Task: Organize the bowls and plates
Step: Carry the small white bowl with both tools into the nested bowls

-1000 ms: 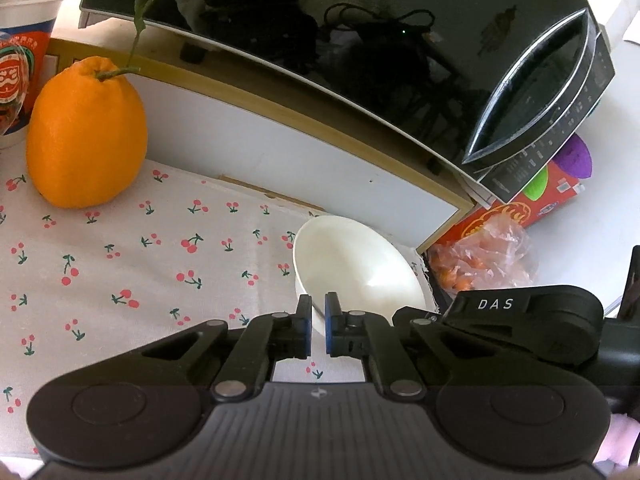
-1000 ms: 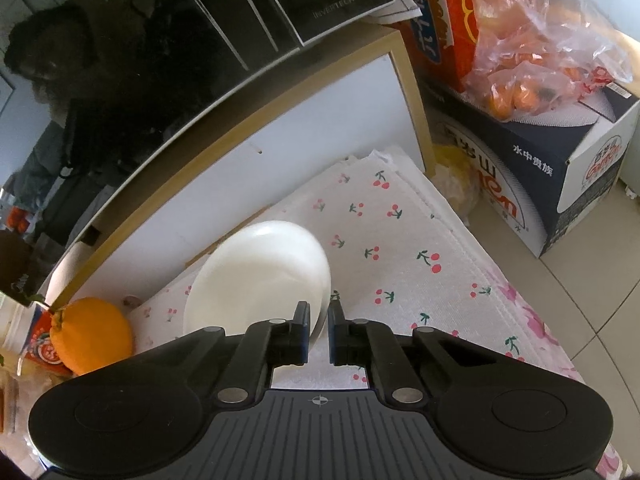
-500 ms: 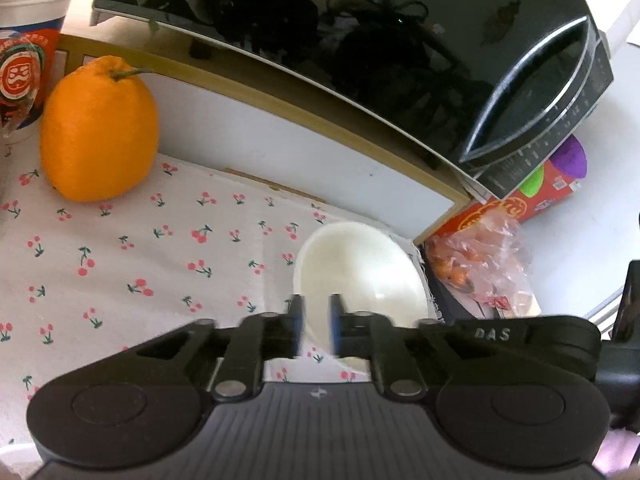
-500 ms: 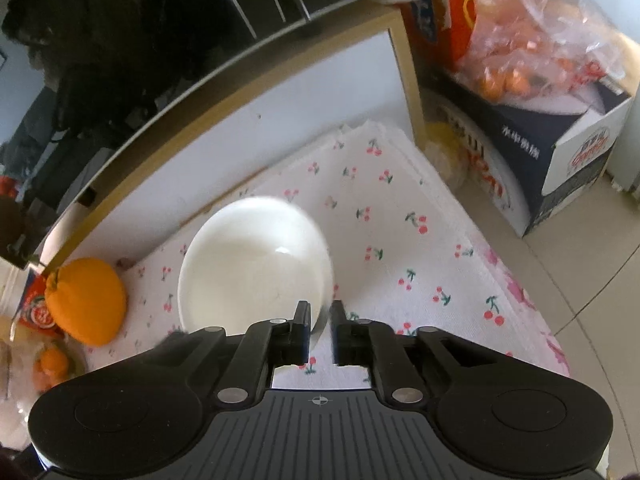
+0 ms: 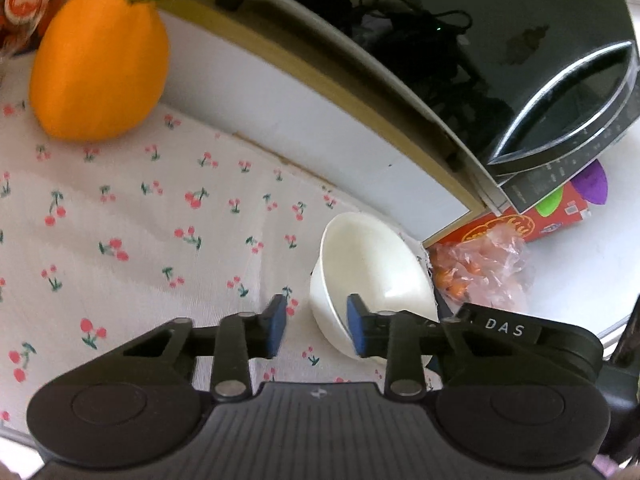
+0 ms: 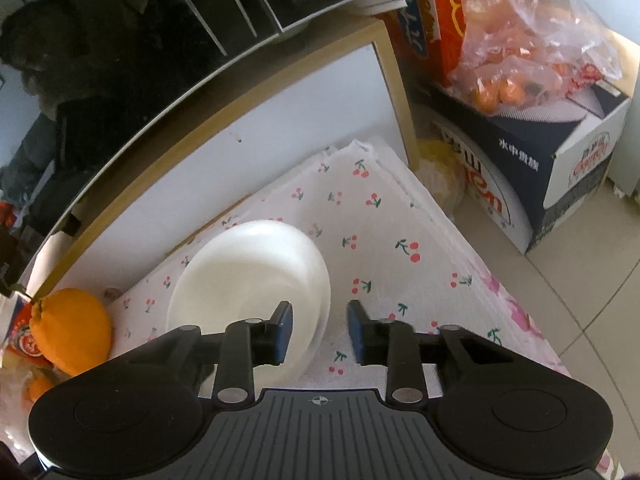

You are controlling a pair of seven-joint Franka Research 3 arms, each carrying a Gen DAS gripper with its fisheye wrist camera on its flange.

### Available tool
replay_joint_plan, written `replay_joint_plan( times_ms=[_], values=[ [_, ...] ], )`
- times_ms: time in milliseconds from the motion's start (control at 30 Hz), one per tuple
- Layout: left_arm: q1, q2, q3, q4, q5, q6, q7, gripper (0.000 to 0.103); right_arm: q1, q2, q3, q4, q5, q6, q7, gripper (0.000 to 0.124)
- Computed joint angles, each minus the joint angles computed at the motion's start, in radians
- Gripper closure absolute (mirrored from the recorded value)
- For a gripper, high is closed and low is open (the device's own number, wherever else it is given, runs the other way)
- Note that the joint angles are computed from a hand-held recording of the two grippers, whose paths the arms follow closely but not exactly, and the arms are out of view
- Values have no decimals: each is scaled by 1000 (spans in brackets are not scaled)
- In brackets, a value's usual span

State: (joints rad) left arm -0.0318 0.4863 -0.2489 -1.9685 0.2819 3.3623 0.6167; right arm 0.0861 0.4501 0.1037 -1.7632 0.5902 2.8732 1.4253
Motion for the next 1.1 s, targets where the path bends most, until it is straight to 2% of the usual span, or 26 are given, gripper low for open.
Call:
replay_joint_plan(
  times_ms=[33,100,233,600,667,767,833,933,1000,1033,1100],
  values=[
    [12,5,-13,-1,5,9,-1,88,-4,1,6,-1,2,6,-17,114],
    [27,3,-29,0,20,6,1,92,-15,-3,21,-5,16,8,-47,118],
    [-33,-39,26,-10,21,-33,34,93,-16,-28,28,-26,42,24,-74,118],
    [39,-189,-64,-141,3,-86,71,93,5,-186,4,-168,93,4,-74,118],
    [63,-225,-95,-170,-5,-99,80,93,4,-225,4,-205,129,0,-95,118],
    [174,-266,-221,-207,-43,-122,111,93,17,-289,-11,-262,159,-10,-104,118],
    [200,-308,-258,-238,-73,-133,138,93,23,-338,-18,-304,200,-16,-127,117],
    [268,-378,-349,-288,-144,-150,206,93,40,-414,-35,-368,270,-18,-173,117],
    [317,-421,-423,-315,-241,-173,291,92,56,-464,-53,-415,252,-24,-156,116],
    [339,-448,-466,-330,-340,-188,371,92,62,-496,-62,-445,219,-34,-127,115],
    [316,-502,-475,-356,-512,-218,512,93,72,-549,-77,-497,177,-49,-85,115]
  ],
)
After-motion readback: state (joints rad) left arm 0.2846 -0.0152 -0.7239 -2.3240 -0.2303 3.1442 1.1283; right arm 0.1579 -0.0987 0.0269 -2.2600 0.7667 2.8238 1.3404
